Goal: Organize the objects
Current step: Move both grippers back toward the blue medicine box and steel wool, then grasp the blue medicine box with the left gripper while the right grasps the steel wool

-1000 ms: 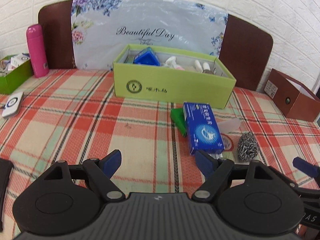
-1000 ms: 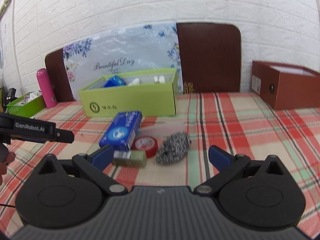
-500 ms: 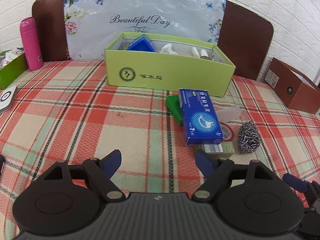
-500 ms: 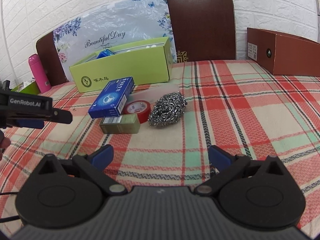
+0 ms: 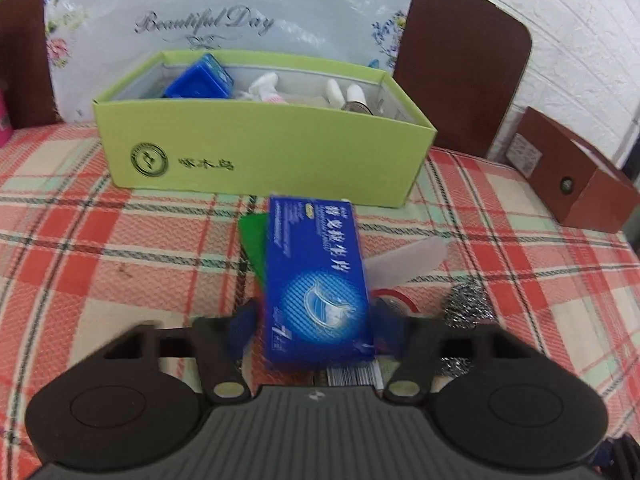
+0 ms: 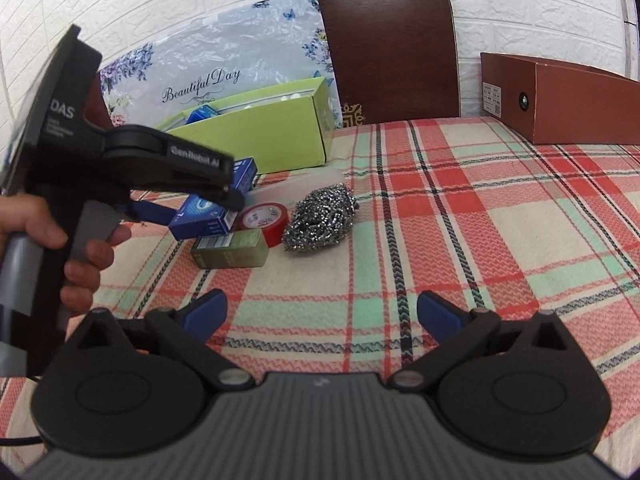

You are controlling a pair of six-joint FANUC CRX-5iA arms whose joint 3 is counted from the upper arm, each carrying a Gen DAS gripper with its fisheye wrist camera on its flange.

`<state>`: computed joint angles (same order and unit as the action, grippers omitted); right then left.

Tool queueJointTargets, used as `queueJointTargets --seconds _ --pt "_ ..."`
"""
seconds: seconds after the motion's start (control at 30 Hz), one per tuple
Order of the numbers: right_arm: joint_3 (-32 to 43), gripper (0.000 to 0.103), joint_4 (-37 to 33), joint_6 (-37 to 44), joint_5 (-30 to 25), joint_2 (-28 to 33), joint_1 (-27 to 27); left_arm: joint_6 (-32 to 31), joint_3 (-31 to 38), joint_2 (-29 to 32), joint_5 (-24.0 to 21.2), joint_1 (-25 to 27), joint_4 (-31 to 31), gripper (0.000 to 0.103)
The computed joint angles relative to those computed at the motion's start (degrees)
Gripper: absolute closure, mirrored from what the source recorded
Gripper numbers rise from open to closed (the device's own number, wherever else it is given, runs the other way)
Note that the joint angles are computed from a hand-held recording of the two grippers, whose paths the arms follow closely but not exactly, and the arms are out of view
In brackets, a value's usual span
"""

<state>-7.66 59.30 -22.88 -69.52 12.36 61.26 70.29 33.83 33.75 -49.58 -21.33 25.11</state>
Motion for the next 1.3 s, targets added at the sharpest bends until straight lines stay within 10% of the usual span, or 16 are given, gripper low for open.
queueJointTargets --seconds 0.4,0.77,1.0,1.3 --pt "2.8 0.006 1.2 3.3 2.3 2.5 -4.8 -10.9 -17.3 -11.8 4.1 6.6 3.1 0.042" --pt "4.4 0.071 -0.7 5.1 6.6 3.1 -9.3 -14.8 -21.0 -13.5 3.3 8.7 4.8 0.042" --pt "-2.0 0.070 0.6 7.7 15.5 -4.0 -4.0 -16.2 -19.7 -12.6 2.8 8.3 5.7 0.041" --pt "2.9 0.050 -4.2 10.6 10.4 0.0 -0.8 -11.7 -15.8 -10.5 2.1 6.8 0.7 0.030"
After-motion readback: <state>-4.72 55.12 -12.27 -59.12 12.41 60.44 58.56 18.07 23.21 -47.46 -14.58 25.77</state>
